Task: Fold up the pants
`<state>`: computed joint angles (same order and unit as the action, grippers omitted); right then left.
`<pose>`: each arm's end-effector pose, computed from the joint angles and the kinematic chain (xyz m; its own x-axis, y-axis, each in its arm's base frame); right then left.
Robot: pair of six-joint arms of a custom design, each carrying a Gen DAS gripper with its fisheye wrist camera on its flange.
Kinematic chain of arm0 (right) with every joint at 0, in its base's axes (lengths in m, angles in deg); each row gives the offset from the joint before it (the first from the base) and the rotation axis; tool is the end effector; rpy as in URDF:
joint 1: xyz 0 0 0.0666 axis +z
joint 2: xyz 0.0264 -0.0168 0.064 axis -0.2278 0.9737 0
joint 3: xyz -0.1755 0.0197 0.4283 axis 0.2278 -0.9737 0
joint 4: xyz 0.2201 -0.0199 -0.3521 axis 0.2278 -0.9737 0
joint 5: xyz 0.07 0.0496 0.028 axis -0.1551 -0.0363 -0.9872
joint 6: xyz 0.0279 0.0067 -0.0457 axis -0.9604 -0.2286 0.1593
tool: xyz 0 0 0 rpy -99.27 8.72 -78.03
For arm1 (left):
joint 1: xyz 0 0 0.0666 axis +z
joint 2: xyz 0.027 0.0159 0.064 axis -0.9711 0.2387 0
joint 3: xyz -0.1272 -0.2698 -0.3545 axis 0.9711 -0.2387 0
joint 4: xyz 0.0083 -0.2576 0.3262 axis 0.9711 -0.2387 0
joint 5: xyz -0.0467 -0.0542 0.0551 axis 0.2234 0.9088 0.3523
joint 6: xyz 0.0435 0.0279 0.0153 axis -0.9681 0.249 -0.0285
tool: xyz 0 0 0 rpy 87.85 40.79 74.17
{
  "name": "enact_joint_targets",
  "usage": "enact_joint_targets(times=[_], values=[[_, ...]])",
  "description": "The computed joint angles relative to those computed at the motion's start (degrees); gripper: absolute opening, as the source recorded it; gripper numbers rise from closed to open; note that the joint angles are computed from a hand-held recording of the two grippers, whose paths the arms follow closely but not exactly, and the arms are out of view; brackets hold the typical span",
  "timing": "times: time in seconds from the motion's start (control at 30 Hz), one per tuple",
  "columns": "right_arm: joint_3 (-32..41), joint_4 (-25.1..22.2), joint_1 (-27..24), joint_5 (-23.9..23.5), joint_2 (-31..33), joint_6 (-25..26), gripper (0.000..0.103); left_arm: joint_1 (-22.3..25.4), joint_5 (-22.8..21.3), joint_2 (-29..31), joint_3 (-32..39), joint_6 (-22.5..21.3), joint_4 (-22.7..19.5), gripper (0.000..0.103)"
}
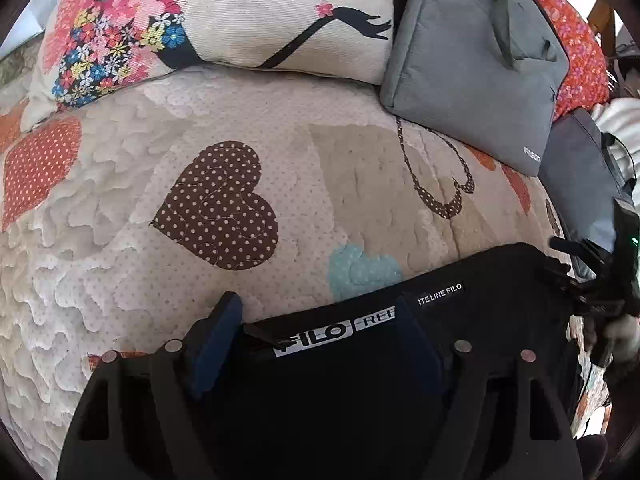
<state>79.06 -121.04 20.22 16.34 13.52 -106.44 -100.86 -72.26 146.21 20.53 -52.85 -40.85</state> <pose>0.3510 0.2191 0.5332 -0.8657 -0.0800 -0.4941 -0.0666 0.9968 -0.0446 0.4846 -0.2338 0.5094 -0.8250 0.2208 -0.5202 0.4231 0.8516 -0.3095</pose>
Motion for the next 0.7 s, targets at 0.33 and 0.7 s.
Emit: enact_joint_targets(times=[0.33,0.7], values=[[2.04,1.53,0.03,-4.0,3.59,1.81,0.079,-4.45,-15.25,0.58,1.51,-7.23,-3.7,0.036],[4.32,-1.59,3.57,-6.27,2.7,-3.31,0.006,-3.43,-13.64,-2.39,1.0,-6.24,-2.72,0.016]])
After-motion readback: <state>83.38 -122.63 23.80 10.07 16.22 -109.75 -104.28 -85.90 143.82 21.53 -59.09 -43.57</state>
